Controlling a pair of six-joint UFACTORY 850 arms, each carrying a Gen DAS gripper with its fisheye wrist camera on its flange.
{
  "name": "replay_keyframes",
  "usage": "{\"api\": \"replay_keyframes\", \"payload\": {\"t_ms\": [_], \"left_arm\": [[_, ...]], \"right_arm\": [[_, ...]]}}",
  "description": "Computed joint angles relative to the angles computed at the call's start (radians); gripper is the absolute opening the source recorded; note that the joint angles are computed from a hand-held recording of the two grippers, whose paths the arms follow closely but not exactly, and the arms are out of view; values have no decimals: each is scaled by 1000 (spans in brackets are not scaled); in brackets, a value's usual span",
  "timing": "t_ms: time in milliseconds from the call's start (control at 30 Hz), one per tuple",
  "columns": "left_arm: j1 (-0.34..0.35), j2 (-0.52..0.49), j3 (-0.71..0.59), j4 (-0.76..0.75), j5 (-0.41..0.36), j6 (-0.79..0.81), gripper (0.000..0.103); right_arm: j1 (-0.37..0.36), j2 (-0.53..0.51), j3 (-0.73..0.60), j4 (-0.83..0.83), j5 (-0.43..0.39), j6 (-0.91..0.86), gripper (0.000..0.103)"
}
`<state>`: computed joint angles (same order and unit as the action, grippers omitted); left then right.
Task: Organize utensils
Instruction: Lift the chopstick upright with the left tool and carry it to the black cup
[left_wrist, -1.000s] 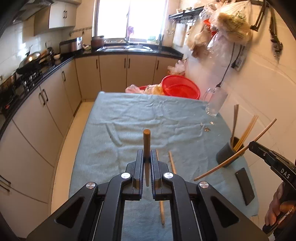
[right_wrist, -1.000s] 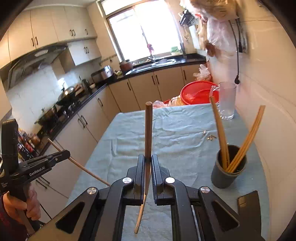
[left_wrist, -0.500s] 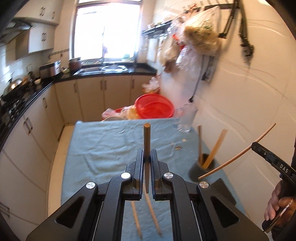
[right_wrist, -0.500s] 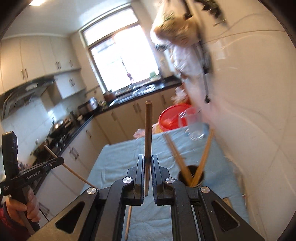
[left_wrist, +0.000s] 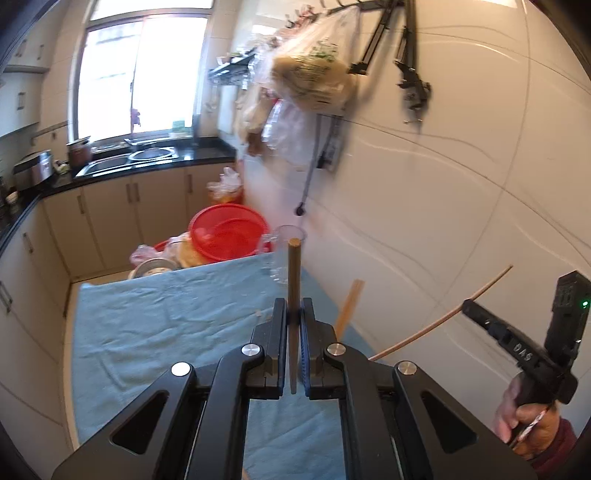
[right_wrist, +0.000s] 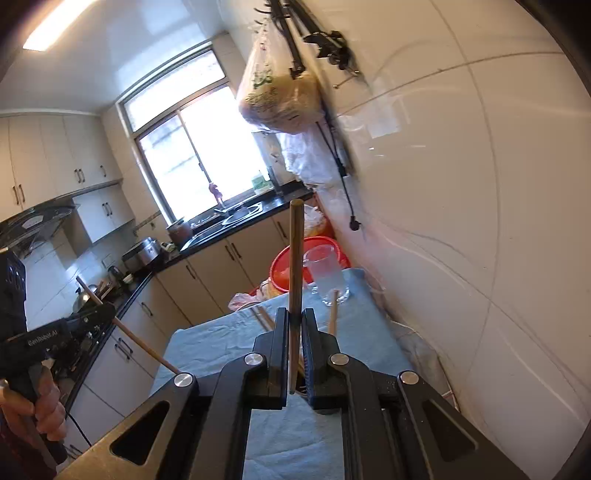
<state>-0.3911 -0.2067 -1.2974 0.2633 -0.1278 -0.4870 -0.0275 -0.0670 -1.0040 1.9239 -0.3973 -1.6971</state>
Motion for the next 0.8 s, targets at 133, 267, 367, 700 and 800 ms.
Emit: {"api": "replay_keyframes", "payload": {"t_ms": [133,267,367,700,800], "left_arm": [[-17,-60,-84,-195,-24,202,6],[-35,-113,-152,-154,-45,174,6],[-46,-156,-198,-144,-64,166,6],[-69,-296,-334,-5,-137,7,6],[-73,-325,-359,24,-159,-19,6]], "right_arm": [[-13,-18,-14,-10,3,5,7],[-30,-49,-43,-46,-6,39,7],[-36,-69,-59,-84,-15,64,7],[-39,-188,-166,-238,-48,184,7],[-39,-217,-194,-261,-60,199,7]]}}
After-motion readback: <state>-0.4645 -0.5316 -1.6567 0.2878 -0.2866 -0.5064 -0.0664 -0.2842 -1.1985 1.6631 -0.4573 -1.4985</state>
